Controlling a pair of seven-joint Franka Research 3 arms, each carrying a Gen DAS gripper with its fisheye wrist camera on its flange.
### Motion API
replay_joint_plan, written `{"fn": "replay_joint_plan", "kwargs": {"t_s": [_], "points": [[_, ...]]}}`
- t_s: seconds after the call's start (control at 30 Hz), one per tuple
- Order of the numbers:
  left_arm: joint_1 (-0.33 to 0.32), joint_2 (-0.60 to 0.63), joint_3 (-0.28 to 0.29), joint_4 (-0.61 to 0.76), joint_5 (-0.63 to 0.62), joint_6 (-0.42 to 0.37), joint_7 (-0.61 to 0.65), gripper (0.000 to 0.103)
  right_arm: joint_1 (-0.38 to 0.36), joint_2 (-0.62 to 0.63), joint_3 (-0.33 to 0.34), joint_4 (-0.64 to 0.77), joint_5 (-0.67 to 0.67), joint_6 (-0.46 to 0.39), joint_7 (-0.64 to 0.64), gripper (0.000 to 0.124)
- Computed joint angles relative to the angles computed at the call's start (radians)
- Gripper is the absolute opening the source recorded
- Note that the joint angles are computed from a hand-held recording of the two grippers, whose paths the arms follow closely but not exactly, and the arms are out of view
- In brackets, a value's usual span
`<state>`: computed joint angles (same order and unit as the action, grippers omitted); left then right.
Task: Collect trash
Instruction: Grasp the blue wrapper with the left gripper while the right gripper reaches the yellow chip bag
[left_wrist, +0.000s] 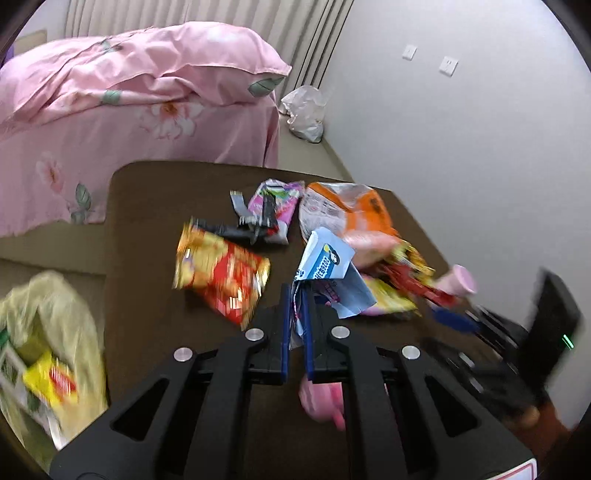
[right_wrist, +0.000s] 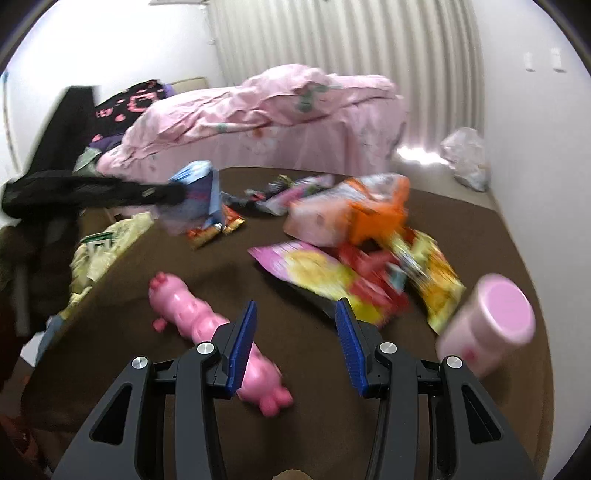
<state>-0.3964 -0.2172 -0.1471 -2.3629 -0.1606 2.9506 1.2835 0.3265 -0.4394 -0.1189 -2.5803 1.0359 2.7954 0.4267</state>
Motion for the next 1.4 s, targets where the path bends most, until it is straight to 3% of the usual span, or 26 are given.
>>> {"fn": "replay_joint_plan", "kwargs": {"t_s": [0.07,0.3,0.4,0.47,0.57,0.7,0.87,0.97,1.03,1.1,1.2,1.3,1.4], "points": [[-0.055,-0.070,0.038,-0.061,-0.083,-0.016,0.049,0.006,0.002,0.054,0.005,0.045,-0.008,-0.006,0.009,0.042],[-0.111,-0.217,0.063,-0.216,-0.140,-0.082,0.021,0.006,-0.071,0.192,0.052,0.138,-0.118,-0.038,0.183,0.042],[-0.050,-0.234,0.014,-0.251,-0.068,-0.081,-0.069,0.016,-0.093,0.168,0.042,0.113,-0.122,-0.118,0.237,0.042],[-0.038,-0.241,0.008,-0.276,-0.046,-0.045,-0.120,0.029,-0.094,0.118,0.035,0.072,-0.100,-0.159,0.228,0.043],[-0.024,-0.253,0.000,-0.308,-0.010,0.018,-0.197,0.039,-0.098,0.058,0.044,0.025,-0.124,-0.194,0.248,0.043],[-0.048,-0.262,0.022,-0.327,0.032,0.063,-0.245,0.043,-0.091,-0.008,0.035,-0.024,-0.127,-0.243,0.270,0.044],[-0.064,-0.287,0.035,-0.349,0.093,0.091,-0.287,0.049,-0.083,-0.061,0.044,-0.076,-0.132,-0.215,0.318,0.045],[-0.067,-0.293,0.043,-0.363,0.113,0.098,-0.318,0.053,-0.085,-0.080,0.058,-0.083,-0.207,-0.224,0.317,0.045],[-0.078,-0.297,0.057,-0.369,0.120,0.097,-0.329,0.054,-0.099,-0.117,0.094,-0.111,-0.271,-0.177,0.363,0.045],[-0.104,-0.303,0.082,-0.378,0.119,0.103,-0.326,0.054,-0.082,-0.175,0.108,-0.161,-0.288,-0.070,0.363,0.045],[-0.110,-0.312,0.093,-0.386,0.124,0.106,-0.327,0.059,-0.090,-0.205,0.112,-0.187,-0.367,-0.025,0.403,0.045],[-0.085,-0.315,0.073,-0.390,0.142,0.114,-0.351,0.062,-0.072,-0.192,0.065,-0.182,-0.400,-0.037,0.420,0.045],[-0.032,-0.318,0.024,-0.386,0.176,0.100,-0.390,0.065,-0.044,-0.154,0.000,-0.167,-0.344,-0.040,0.447,0.045]]}}
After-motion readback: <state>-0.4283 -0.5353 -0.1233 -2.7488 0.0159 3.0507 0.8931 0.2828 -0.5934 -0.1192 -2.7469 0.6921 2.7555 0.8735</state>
